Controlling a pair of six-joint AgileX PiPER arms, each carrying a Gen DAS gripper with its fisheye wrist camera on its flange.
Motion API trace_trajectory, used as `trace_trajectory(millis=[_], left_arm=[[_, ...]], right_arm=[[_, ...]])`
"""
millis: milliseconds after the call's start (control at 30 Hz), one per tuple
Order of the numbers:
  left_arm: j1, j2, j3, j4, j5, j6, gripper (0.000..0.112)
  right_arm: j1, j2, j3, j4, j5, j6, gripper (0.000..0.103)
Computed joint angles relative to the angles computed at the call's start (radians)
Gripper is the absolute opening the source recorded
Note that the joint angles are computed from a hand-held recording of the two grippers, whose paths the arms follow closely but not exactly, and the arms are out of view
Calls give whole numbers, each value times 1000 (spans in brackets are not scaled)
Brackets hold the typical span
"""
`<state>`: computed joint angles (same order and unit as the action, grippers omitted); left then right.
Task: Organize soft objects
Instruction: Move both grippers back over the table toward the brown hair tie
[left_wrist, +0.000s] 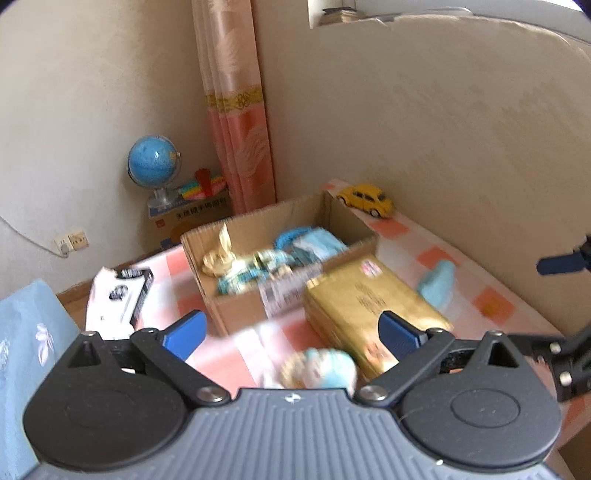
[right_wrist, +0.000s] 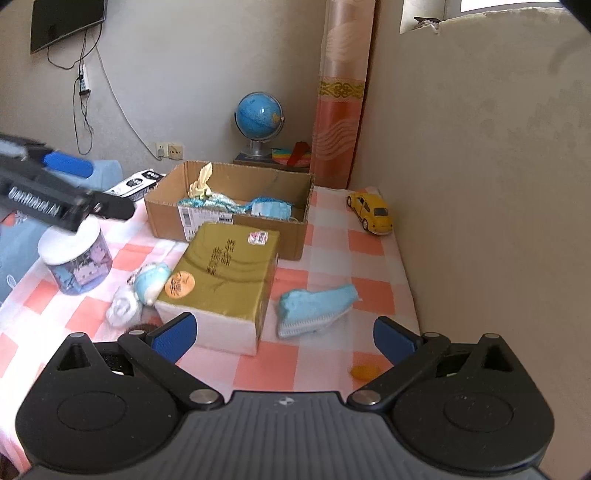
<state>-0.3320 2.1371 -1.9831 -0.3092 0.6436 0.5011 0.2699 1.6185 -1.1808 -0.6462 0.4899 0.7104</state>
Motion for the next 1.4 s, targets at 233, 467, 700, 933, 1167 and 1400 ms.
trace_trajectory(millis=[233,467,700,933,1167,1400], left_arm=[[-33,-144,363,-110,-185,115,99],[-73,-159,525,-153,-301,162,89],[-89,-125,549,-141,-324,108,63],[-102,-85,516,-28,-323,-56,56],[-112,-45,457,43,-307,-153,51],[-111,-21,430,3,-317,-142,42]], right_arm=[[-2,-53,111,-44,-12,65,103],[-3,-54,215,-153,-19,202,103],[-40,-39,285,-149,-85,244,103],[-67,-17,297,-142,-139,239,103],[-96,0,298,-68,-177,150,103],[-101,27,287,-13,-185,76,103]])
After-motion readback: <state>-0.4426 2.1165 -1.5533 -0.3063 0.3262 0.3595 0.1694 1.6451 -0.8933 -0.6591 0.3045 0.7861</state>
